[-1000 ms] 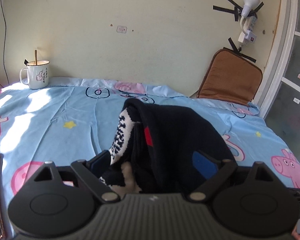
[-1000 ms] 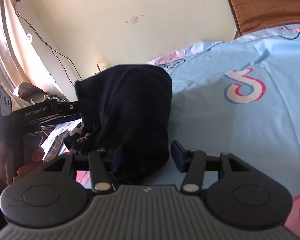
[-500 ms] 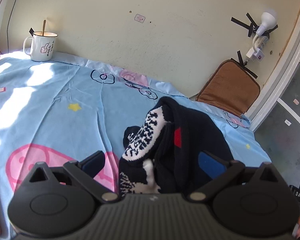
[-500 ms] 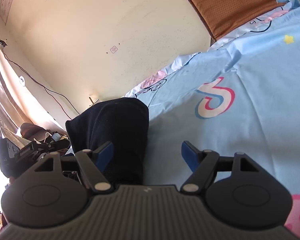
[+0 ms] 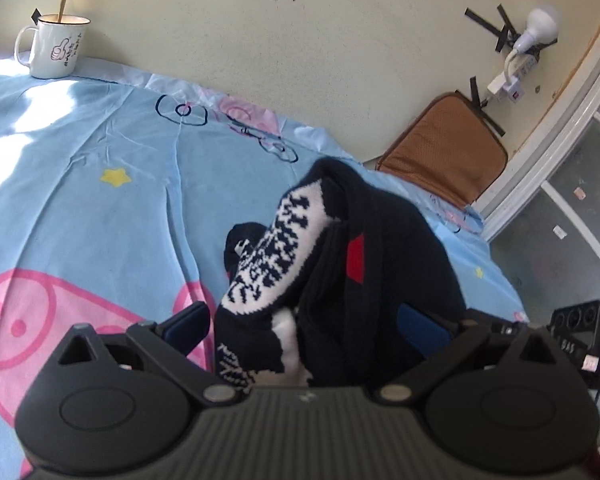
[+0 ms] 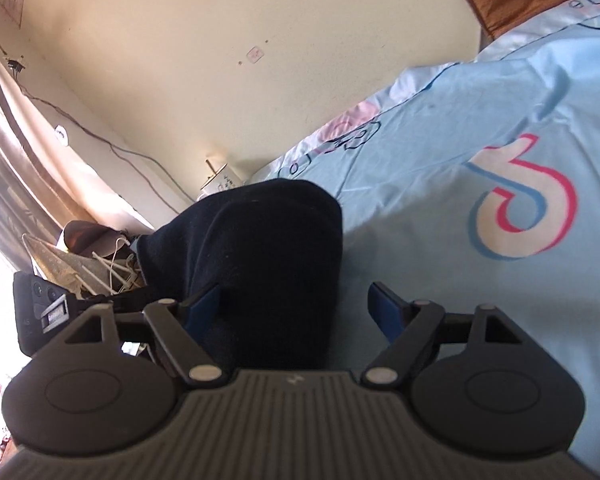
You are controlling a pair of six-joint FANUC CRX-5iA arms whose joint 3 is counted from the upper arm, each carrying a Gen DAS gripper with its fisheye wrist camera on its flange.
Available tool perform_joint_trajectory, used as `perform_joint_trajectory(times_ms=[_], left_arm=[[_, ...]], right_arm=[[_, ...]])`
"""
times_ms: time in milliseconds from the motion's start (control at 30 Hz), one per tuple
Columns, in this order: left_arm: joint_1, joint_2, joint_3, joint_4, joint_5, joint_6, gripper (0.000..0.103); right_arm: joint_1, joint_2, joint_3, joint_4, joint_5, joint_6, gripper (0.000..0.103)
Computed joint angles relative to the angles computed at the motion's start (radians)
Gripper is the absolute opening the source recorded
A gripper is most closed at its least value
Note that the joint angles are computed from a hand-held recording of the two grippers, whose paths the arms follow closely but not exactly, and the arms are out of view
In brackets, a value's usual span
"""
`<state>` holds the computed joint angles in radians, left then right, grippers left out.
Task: Fold small clothes
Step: 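Roll the sweater over with the right gripper while the left gripper holds it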
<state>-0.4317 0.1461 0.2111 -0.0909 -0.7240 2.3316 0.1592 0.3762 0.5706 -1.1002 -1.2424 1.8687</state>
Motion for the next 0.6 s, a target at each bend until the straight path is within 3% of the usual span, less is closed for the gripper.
perform_joint_trajectory(times_ms=[67, 167, 267, 300, 367, 433, 500, 600], left_arm=[[0.018, 0.033, 0.01, 0.052, -0.033, -0.03, 0.103], [0.031, 0.024, -0.035, 0.057, 0.056, -0.043, 0.103], [0.04, 0.051, -0.025, 0.104, 0.086, -0.071, 0.098], [0.05, 0.058, -0.035, 0.165, 0.111, -0.119, 0.089], [0.062, 0.083, -0.005, 0.208, 0.11, -0.167, 0.088], [0.089, 0.116, 0.021, 0.282, 0.141, -0.25, 0.081], [0.105, 0.18, 0.126, 0.289, 0.113, -0.27, 0.08], [0.111, 0.298, 0.348, 0.19, 0.048, -0.263, 0.08]], right_arm=[[0.011, 0.055, 0.072, -0.017, -0.054, -0.004, 0.087], [0.037, 0.123, 0.162, -0.003, -0.108, -0.064, 0.093], [0.064, 0.127, 0.181, 0.037, -0.106, -0.072, 0.078], [0.055, 0.134, 0.195, 0.021, -0.118, -0.063, 0.072], [0.037, 0.157, 0.234, -0.01, -0.126, -0.071, 0.068], [0.031, 0.17, 0.259, -0.021, -0.075, -0.051, 0.067], [0.035, 0.195, 0.302, -0.019, -0.019, -0.036, 0.067], [0.049, 0.264, 0.401, -0.005, 0.08, -0.051, 0.067]])
